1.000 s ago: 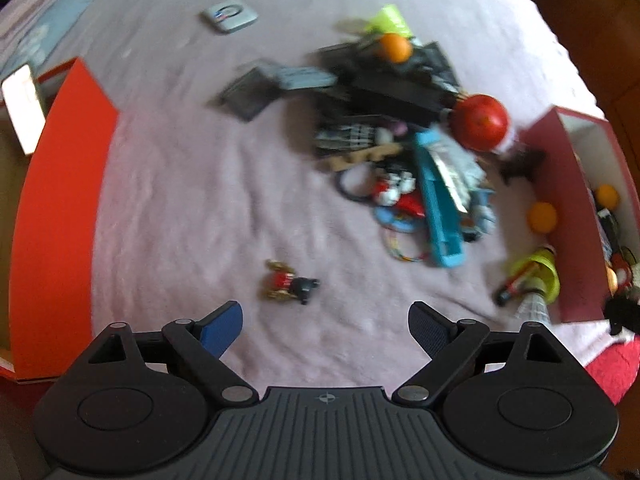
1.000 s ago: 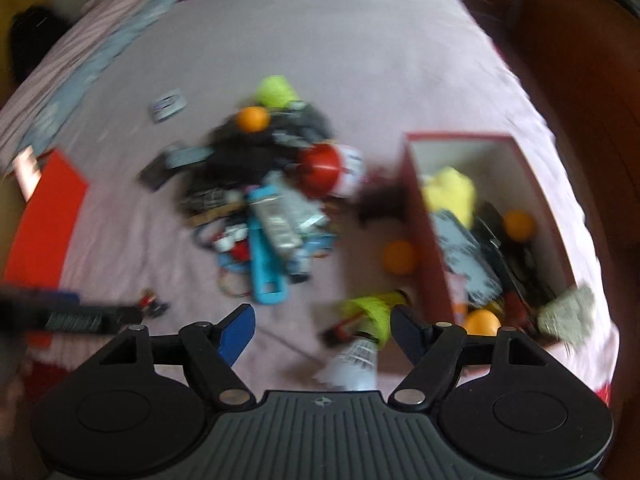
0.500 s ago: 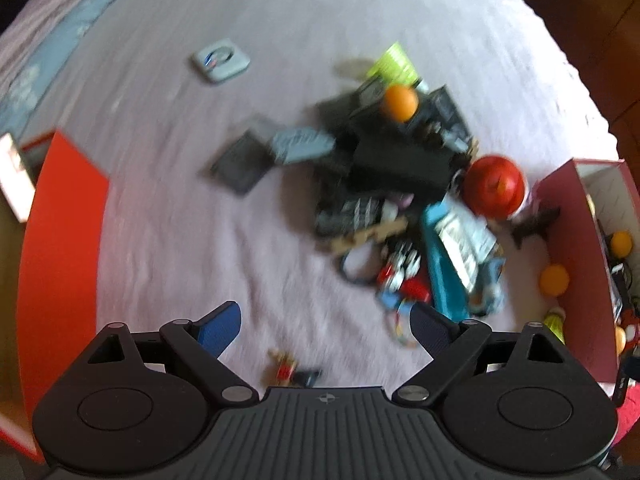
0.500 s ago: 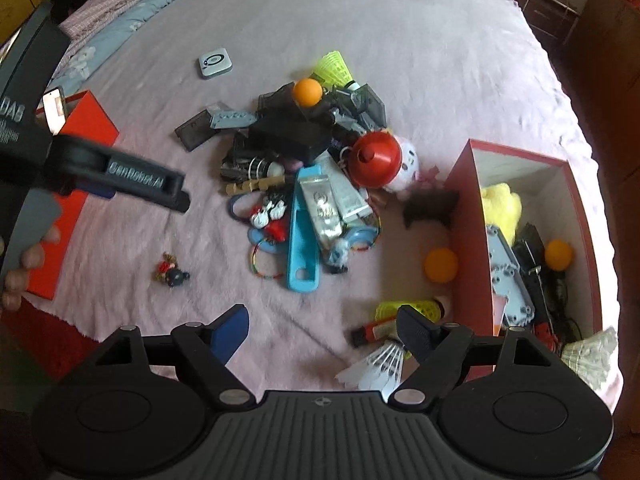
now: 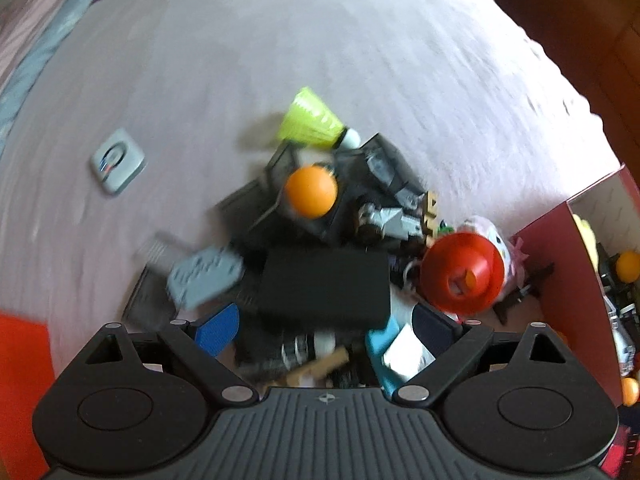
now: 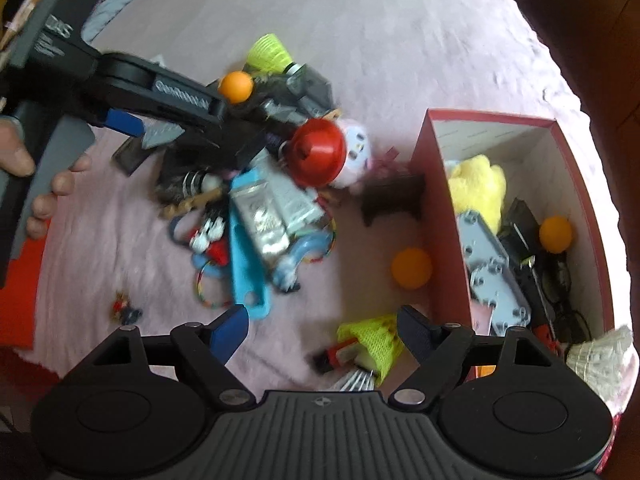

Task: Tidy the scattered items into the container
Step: 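Lower the left tool onto the black case while the right tool lowers onto the grey translucent case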

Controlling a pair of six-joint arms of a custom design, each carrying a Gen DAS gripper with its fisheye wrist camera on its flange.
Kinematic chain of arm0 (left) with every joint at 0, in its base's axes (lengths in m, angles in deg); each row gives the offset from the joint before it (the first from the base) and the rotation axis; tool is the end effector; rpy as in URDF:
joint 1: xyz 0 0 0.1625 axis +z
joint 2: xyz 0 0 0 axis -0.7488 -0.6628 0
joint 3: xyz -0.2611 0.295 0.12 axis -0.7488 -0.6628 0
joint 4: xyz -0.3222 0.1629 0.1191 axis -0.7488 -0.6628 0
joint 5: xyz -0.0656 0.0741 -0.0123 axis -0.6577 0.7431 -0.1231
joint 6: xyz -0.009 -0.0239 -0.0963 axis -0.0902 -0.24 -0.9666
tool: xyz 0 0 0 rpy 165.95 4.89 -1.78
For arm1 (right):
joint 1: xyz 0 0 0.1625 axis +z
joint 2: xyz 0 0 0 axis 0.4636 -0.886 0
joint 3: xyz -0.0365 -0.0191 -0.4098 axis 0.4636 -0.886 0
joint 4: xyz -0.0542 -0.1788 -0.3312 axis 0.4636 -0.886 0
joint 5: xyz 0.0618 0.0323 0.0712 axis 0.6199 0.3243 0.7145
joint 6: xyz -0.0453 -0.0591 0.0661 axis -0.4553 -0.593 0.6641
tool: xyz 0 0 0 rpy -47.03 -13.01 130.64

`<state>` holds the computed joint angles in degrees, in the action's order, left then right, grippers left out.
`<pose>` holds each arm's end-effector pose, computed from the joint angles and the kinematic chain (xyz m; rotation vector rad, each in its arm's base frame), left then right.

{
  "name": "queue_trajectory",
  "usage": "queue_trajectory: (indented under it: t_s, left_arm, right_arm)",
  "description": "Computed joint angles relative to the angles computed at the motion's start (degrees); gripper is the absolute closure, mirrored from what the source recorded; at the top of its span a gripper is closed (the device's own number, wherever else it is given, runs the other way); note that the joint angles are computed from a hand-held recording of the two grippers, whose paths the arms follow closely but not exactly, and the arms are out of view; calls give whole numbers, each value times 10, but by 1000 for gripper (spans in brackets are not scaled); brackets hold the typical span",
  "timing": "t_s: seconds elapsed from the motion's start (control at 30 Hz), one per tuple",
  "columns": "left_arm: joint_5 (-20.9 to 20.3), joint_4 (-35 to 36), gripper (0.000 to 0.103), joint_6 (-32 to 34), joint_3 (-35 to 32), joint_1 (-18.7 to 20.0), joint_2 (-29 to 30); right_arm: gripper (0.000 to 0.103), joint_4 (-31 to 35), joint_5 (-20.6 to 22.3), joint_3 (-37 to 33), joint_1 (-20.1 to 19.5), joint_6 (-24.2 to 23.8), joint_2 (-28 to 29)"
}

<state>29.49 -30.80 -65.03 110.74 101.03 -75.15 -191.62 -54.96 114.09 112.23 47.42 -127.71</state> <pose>-0.0898 -0.4473 0.3833 0.3933 2.3579 -0.2554 0.4833 -0.3109 0.0451 0.2059 -2.4385 0.3140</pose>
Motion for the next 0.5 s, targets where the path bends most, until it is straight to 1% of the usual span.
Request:
queue_trajectory:
  t_s: [0.1, 0.2, 0.33, 0.43, 0.5]
  left_arm:
    - [3, -38, 8, 48, 6, 16, 20]
    - [1, -64, 8, 70, 10, 32, 33]
    - [-8, -70, 7, 64, 7, 55, 45]
    - [-14, -85, 7, 71, 12, 63, 43]
    - [-18, -94, 7, 80, 16, 68, 41]
  right_arm:
    - [20, -25, -6, 3, -16, -17, 0]
    - [20, -65, -15, 1, -31, -55, 2]
    - [20, -133, -10, -11, -59, -130, 10]
    - [20, -187, -5, -38, -88, -192, 32]
    - [20, -231, 6, -55, -112, -228, 51]
